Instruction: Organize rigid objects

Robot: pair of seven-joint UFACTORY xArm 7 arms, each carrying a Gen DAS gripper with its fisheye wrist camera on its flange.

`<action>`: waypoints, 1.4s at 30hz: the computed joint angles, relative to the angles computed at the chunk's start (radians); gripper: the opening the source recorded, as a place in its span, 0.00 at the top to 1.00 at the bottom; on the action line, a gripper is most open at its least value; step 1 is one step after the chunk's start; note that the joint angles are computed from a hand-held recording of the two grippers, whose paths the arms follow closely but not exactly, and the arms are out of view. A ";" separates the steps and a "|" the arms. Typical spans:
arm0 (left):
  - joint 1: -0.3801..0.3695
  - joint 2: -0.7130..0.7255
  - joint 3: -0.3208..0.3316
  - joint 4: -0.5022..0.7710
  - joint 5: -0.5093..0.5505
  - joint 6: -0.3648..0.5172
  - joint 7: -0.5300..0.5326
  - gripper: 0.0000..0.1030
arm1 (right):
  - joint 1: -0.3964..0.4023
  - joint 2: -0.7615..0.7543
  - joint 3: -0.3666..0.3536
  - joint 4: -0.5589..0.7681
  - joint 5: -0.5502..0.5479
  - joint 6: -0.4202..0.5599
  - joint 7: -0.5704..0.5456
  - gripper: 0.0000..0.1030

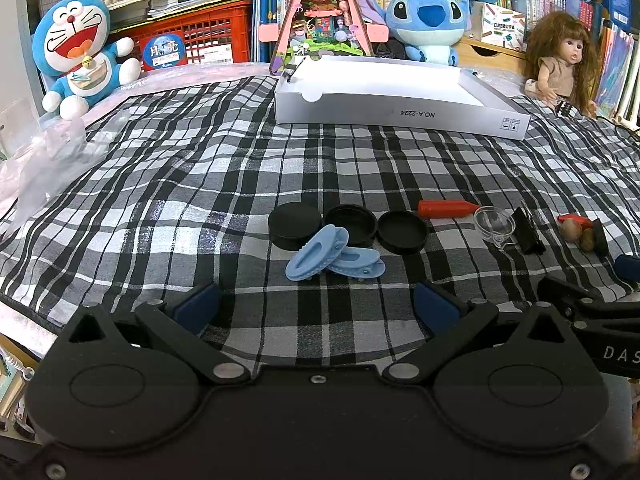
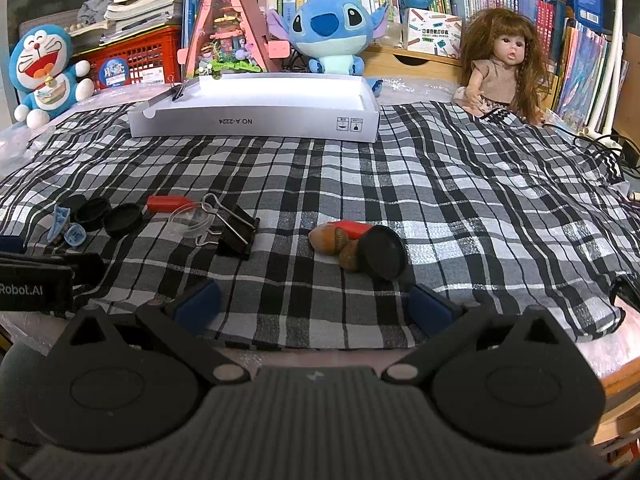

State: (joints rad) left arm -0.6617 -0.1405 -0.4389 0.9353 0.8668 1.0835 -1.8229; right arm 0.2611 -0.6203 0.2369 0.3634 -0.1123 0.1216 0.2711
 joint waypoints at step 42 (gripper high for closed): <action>0.013 -0.046 -0.027 -0.041 0.097 -0.001 -0.058 0.29 | 0.053 0.015 -0.072 -0.040 0.036 -0.136 -0.039 0.03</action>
